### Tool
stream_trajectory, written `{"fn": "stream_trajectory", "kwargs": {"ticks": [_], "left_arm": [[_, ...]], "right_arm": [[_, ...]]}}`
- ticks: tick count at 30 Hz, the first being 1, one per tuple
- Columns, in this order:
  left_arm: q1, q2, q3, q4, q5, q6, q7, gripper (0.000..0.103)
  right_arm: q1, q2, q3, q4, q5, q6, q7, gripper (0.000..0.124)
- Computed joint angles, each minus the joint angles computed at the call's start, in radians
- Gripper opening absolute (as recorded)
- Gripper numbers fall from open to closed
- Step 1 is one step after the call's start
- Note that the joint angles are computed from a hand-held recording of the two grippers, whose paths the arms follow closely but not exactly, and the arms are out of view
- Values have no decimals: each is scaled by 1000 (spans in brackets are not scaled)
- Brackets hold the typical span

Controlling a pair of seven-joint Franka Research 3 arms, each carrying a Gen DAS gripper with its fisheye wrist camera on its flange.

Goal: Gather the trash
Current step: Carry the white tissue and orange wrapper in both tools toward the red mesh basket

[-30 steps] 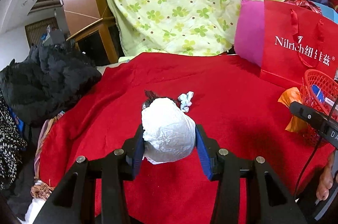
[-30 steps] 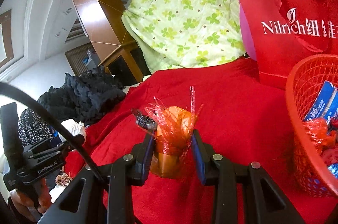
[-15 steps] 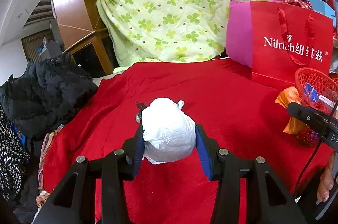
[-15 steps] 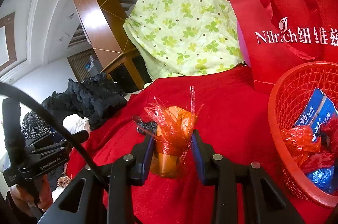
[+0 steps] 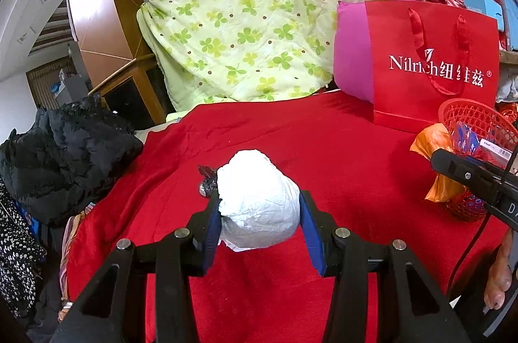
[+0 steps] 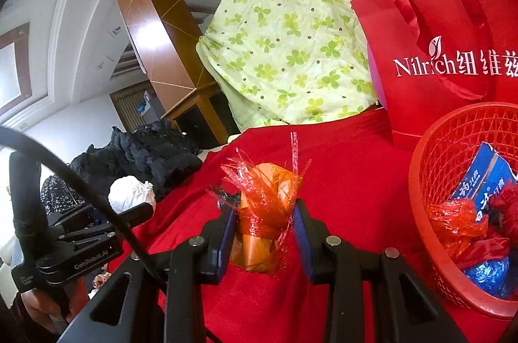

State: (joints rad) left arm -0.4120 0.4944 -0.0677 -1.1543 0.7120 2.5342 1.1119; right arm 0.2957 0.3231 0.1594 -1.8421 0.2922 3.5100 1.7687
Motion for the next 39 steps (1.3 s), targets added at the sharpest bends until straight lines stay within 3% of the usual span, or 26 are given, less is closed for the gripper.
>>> {"fn": "stream_trajectory", "kwargs": {"ticks": [39], "left_arm": [[-14,38,-18,43,-68,23,85,50]], "right_arm": [[-19,-25,8,-43,-34,49,45,37]]}}
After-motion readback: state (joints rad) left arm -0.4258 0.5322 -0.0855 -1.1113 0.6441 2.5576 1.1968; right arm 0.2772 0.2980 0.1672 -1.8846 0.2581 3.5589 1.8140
